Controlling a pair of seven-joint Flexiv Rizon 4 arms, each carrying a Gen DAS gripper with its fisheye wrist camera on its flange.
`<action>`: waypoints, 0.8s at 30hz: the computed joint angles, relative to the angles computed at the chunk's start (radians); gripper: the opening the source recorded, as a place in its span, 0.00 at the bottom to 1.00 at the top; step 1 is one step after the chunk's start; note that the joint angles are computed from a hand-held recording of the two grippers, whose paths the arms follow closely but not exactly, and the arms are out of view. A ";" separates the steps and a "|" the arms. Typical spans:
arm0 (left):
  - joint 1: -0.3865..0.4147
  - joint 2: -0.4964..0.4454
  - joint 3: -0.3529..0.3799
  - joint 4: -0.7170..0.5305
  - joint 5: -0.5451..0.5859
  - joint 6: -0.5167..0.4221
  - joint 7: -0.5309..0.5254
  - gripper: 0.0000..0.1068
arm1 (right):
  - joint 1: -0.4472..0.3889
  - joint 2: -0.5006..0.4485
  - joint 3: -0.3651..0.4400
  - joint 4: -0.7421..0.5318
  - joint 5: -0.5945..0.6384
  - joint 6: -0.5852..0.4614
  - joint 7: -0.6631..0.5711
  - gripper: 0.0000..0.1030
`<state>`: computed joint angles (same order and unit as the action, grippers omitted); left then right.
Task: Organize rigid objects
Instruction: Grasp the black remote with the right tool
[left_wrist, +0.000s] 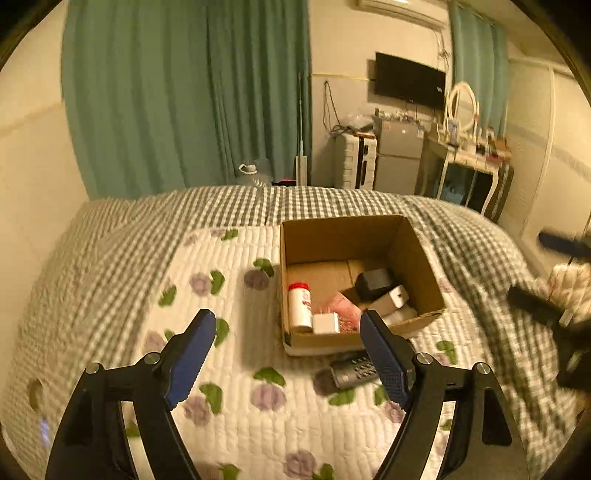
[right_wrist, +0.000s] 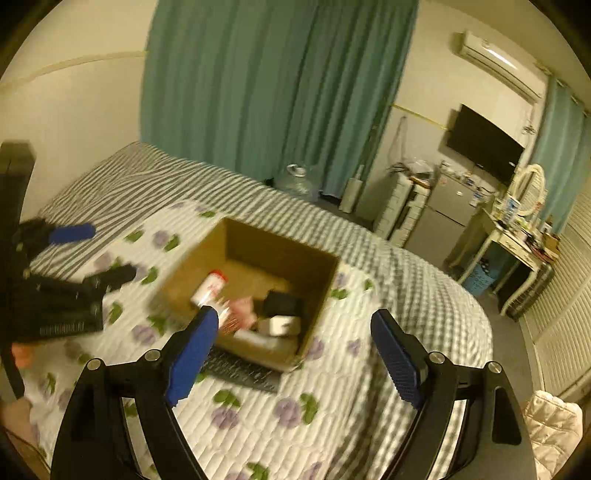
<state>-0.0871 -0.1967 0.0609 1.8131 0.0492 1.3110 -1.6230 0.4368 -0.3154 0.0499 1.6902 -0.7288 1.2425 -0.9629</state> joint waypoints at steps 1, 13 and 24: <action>-0.004 0.003 0.006 0.006 0.005 -0.008 -0.015 0.78 | -0.005 0.002 0.013 0.014 0.011 0.013 -0.019 0.82; -0.048 -0.119 0.071 -0.029 0.213 -0.100 -0.239 0.78 | 0.011 -0.179 0.056 -0.015 0.177 -0.045 -0.290 0.82; -0.027 -0.228 0.068 -0.074 0.138 -0.145 -0.200 0.78 | 0.039 -0.399 0.041 -0.191 0.259 -0.119 -0.490 0.65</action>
